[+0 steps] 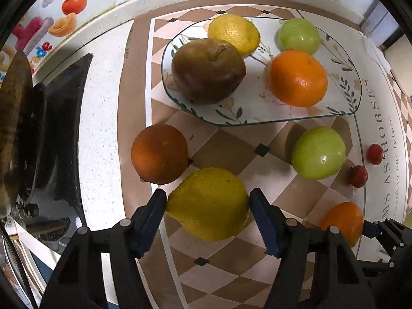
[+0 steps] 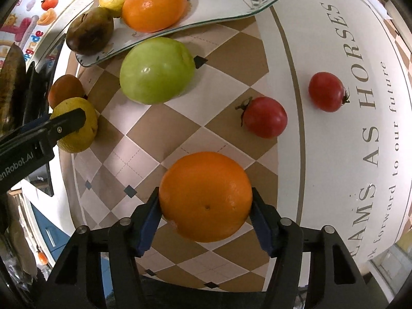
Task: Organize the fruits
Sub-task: 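Grasp a yellow lemon with the left tool while the right tool grasps an orange, then place the lemon and orange onto the floral plate with both tools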
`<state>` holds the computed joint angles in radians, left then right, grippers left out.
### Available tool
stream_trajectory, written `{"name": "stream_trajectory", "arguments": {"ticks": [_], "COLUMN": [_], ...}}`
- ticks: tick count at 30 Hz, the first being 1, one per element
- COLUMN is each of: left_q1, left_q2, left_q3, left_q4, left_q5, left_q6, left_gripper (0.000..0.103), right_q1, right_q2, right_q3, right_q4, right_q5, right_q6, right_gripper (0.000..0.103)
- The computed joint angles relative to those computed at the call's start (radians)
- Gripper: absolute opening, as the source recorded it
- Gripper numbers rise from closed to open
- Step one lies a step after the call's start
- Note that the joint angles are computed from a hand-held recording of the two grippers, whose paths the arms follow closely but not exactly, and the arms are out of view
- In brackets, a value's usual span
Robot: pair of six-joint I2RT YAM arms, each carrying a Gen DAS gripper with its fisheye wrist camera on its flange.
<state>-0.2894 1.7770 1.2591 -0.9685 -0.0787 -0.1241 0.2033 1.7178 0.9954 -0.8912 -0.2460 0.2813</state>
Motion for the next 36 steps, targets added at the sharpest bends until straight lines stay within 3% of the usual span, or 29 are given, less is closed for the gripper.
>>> {"name": "stream_trajectory", "arguments": {"ticks": [8, 19, 26, 29, 32, 36], "left_q1": [0.050, 0.018, -0.018, -0.026, -0.030, -0.033], "left_q2": [-0.135, -0.167, -0.126, -0.098, -0.035, 0.096], "left_q3": [-0.148, -0.164, -0.008, 0.129, 0.281, 0.480], "left_q4": [-0.045, -0.024, -0.079, -0.127, -0.164, -0.191], "left_q5": [0.140, 0.102, 0.146, 0.178, 0.212, 0.246], "left_q6": [-0.015, -0.045, -0.075, -0.068, -0.067, -0.078], "left_gripper": [0.065, 0.064, 0.064, 0.064, 0.064, 0.064], "right_q1": [-0.041, -0.060, -0.083, -0.129, -0.208, -0.347], "right_q2": [-0.019, -0.027, -0.092, -0.104, -0.071, 0.082], "right_q3": [-0.020, -0.014, 0.011, 0.070, 0.171, 0.397], "right_q4": [-0.015, 0.001, -0.012, -0.044, -0.080, -0.148], "right_q5": [-0.037, -0.019, -0.017, -0.044, -0.085, -0.165], "right_q6": [-0.035, -0.076, -0.104, -0.127, -0.155, -0.214], "right_gripper": [0.066, 0.066, 0.065, 0.065, 0.065, 0.065]}}
